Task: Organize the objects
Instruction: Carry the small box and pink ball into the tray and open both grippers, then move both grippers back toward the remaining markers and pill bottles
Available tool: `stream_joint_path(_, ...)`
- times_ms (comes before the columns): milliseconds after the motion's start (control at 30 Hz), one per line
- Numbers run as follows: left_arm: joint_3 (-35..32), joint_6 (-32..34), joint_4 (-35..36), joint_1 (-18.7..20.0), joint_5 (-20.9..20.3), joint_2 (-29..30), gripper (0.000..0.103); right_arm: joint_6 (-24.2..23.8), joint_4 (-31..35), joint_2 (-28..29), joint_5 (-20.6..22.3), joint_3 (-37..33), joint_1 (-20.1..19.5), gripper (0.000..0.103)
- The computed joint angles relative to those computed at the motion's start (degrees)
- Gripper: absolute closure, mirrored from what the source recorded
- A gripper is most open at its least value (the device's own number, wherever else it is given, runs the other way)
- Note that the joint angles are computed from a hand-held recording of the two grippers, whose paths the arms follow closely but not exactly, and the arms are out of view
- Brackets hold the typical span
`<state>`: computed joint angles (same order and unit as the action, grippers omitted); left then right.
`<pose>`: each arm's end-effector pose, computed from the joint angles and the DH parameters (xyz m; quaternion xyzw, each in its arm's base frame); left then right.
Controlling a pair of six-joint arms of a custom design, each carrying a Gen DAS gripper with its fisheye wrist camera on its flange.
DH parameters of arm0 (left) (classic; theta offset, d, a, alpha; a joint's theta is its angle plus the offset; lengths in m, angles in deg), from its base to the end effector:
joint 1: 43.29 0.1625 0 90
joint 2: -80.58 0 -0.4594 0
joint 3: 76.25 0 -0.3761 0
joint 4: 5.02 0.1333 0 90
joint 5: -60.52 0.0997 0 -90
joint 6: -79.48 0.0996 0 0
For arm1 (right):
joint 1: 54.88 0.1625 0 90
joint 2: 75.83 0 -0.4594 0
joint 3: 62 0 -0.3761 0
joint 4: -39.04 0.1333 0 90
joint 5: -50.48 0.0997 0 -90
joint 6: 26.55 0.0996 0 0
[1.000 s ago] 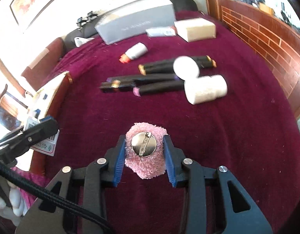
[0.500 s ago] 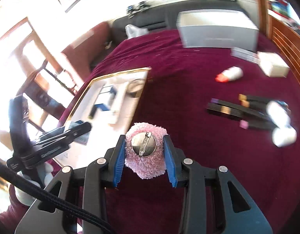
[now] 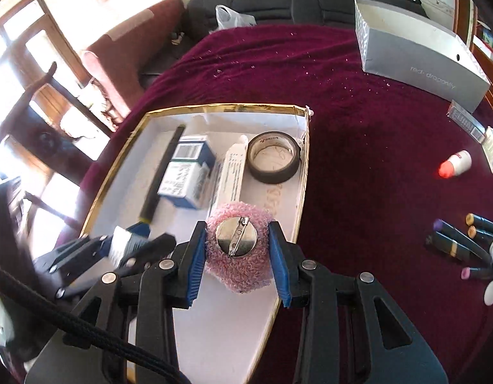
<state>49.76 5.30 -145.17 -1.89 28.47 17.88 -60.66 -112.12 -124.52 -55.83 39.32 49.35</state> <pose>-0.2046 -0.4706 0.1605 -0.1383 0.8598 -0.3745 0.3184 0.2605 -0.5987 0.1289 0.3946 -0.9049 0.0481 0.1520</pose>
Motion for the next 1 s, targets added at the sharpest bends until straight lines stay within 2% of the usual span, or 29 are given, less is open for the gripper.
stream_joint_path(233,-0.1,1.1,-2.1,1.3,-1.8,-0.2,0.073,1.5,-2.8,4.3,-4.8,-2.3,0.8,0.068)
stream_joint_path(400,0.2,1.5,-3.4,1.7,-2.6,0.0,0.072,1.7,-3.2,5.1,-5.7,-2.4,0.8,0.068)
stream_joint_path(467,0.2,1.6,-3.8,1.8,-3.0,0.0,0.064,1.5,-3.6,5.4,-6.3,-2.4,0.9,0.066)
stream_joint_path(533,0.8,2.1,-5.5,1.7,-3.3,-0.1,0.061,1.4,-4.2,5.7,-6.8,-2.3,1.0,0.066)
stream_joint_path(633,1.6,2.5,-7.2,1.4,-3.6,-0.6,0.054,2.1,-4.1,5.2,-5.6,-1.9,0.9,0.061)
stream_joint_path(833,3.1,0.2,-7.8,-0.1,-3.0,-2.3,0.054,0.6,-8.0,2.6,-3.5,0.5,1.2,0.049)
stream_joint_path(1000,3.5,-2.4,-6.1,-2.7,-1.5,-3.0,0.054,0.1,-10.8,0.1,-2.0,2.5,1.0,0.044)
